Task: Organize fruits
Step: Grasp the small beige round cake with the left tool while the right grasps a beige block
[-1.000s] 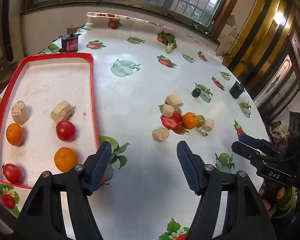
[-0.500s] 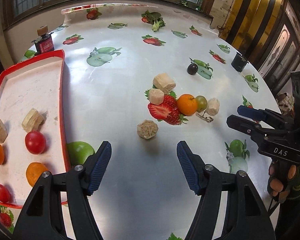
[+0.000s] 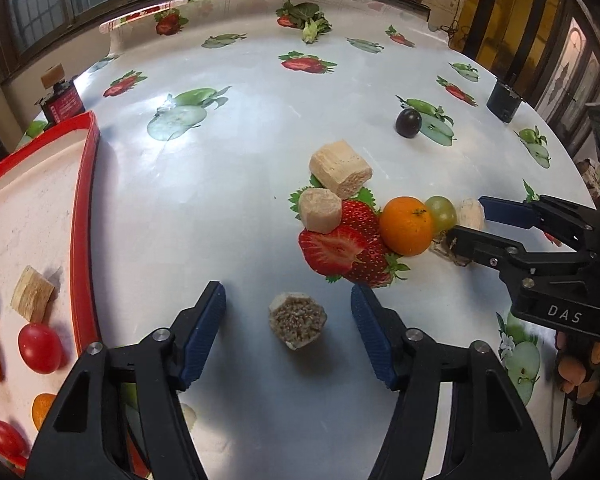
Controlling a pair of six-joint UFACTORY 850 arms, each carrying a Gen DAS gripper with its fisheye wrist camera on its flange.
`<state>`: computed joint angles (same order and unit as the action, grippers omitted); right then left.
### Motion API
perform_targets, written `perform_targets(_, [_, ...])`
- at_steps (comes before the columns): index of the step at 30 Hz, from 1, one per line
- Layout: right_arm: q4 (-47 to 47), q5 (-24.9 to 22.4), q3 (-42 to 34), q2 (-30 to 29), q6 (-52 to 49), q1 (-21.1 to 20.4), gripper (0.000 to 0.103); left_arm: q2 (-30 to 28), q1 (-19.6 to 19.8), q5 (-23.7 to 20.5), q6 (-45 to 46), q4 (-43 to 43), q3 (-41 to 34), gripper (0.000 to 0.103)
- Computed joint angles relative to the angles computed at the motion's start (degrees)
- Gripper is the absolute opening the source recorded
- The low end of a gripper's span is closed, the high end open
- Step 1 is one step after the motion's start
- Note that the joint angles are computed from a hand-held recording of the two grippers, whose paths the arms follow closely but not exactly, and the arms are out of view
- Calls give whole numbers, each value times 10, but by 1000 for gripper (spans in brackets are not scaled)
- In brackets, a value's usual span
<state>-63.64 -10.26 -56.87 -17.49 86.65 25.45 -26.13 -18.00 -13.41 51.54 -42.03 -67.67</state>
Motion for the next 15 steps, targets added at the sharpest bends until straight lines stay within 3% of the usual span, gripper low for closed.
perform_targets(3, [-40, 7, 0, -4, 35, 0, 45, 5, 2, -6, 80, -68, 6, 25])
perform_targets(4, [-60, 14, 3, -2, 53, 0, 35, 5, 6, -23, 101, -91, 4, 23])
perform_targets(9, [-51, -8, 13, 12, 50, 12, 34, 17, 26, -75, 180, -184, 14, 23])
perform_targets(15, [-151, 12, 41, 51, 176, 18, 34, 57, 44, -76, 231, -241, 46, 23])
